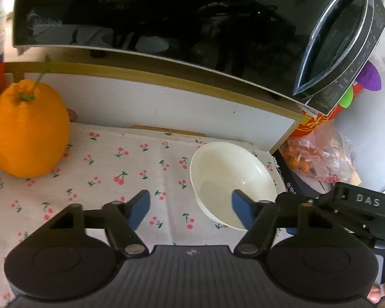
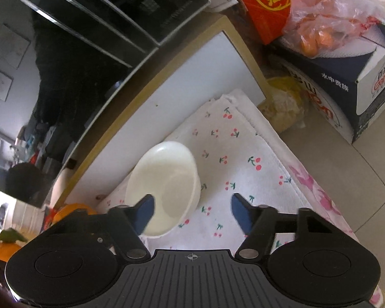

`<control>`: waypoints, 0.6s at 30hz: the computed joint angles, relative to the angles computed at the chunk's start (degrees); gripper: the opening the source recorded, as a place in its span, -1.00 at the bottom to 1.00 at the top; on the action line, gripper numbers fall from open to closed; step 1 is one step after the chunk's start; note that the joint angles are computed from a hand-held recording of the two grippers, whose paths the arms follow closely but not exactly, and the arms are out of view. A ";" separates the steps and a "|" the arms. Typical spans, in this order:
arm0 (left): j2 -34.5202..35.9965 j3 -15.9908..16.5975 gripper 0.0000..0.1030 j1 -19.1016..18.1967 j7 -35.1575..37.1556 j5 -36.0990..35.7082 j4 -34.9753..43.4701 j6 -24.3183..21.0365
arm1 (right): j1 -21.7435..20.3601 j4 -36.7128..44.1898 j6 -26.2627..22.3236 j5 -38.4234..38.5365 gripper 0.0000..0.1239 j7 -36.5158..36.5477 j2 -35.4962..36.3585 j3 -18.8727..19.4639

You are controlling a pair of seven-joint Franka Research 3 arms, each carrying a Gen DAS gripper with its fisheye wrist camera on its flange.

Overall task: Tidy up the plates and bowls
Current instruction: 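Move both grippers toward the last cream bowl by the microwave, then close the left gripper on the cream bowl rim while the right gripper grasps it too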

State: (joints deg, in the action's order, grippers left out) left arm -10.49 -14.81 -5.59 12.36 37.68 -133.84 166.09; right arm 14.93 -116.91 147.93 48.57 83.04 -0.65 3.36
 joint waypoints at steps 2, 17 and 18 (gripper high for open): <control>0.83 0.22 0.07 0.04 0.38 0.10 0.18 1.05 | -0.01 0.16 0.53 2.12 -0.16 -1.15 0.69 -0.03; 4.03 1.57 -0.59 -1.03 3.77 -0.29 1.43 2.52 | 0.15 0.55 2.44 5.15 -0.68 -4.03 3.14 1.10; 4.04 1.65 -0.74 -1.05 3.99 -0.39 1.38 2.98 | 0.18 0.59 2.43 5.42 -0.74 -4.41 3.11 1.17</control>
